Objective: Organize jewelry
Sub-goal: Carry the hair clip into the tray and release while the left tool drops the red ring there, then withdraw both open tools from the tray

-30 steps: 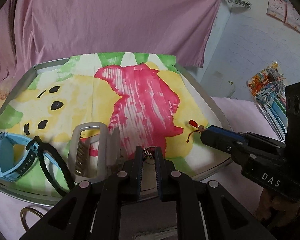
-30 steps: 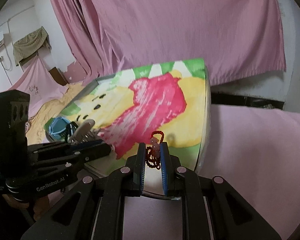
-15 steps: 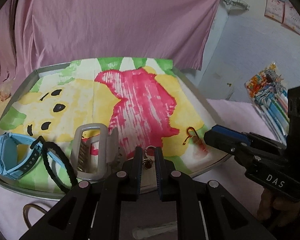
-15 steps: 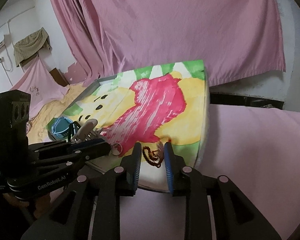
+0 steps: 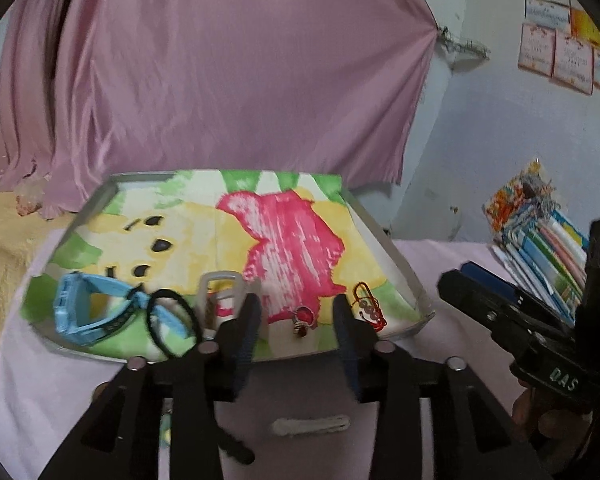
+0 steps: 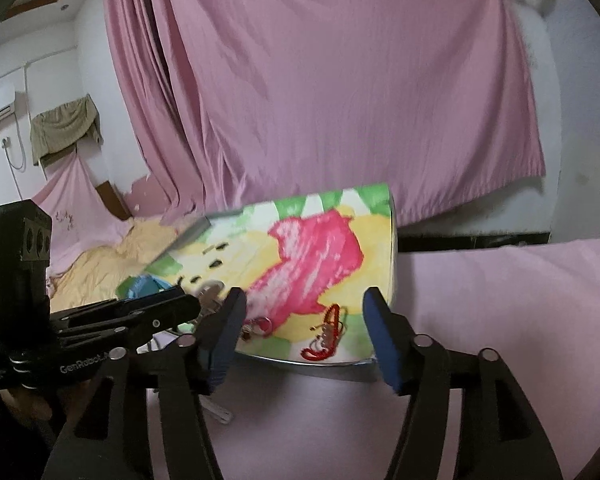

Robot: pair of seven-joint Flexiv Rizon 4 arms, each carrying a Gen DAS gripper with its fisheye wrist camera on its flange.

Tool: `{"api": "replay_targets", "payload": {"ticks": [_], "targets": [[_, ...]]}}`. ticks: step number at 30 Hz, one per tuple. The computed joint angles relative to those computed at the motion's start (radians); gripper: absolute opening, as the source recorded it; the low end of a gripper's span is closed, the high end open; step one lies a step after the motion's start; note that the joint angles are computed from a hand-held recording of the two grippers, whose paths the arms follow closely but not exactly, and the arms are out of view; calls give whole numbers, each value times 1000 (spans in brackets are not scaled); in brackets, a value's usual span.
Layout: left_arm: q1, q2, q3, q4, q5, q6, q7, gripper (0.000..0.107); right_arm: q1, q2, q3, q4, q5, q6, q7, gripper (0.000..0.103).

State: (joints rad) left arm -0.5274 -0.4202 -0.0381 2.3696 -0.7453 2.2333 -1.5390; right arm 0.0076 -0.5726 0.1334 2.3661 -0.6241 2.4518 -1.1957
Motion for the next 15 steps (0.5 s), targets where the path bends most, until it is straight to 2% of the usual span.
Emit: {"api": "replay_targets", "payload": {"ticks": [3, 6, 8, 11, 15], "targets": [[-18, 14, 4, 45, -12, 74, -25, 53, 56, 16, 1, 44, 126, 71, -73, 68], [-28, 24, -4, 96, -32, 162, -48, 67, 136, 24, 1, 81, 283, 146, -151, 79], [-45, 24, -10, 134, -67, 233, -57, 81, 173, 27, 4, 99, 354, 183, -177, 81], [-57, 17, -26, 187, -106, 336, -85, 93, 218, 24, 14, 126, 439, 250, -201, 96], [-63, 12, -46, 246, -144, 431, -124, 101, 284, 8, 19, 151, 541, 333, -239, 98]]}}
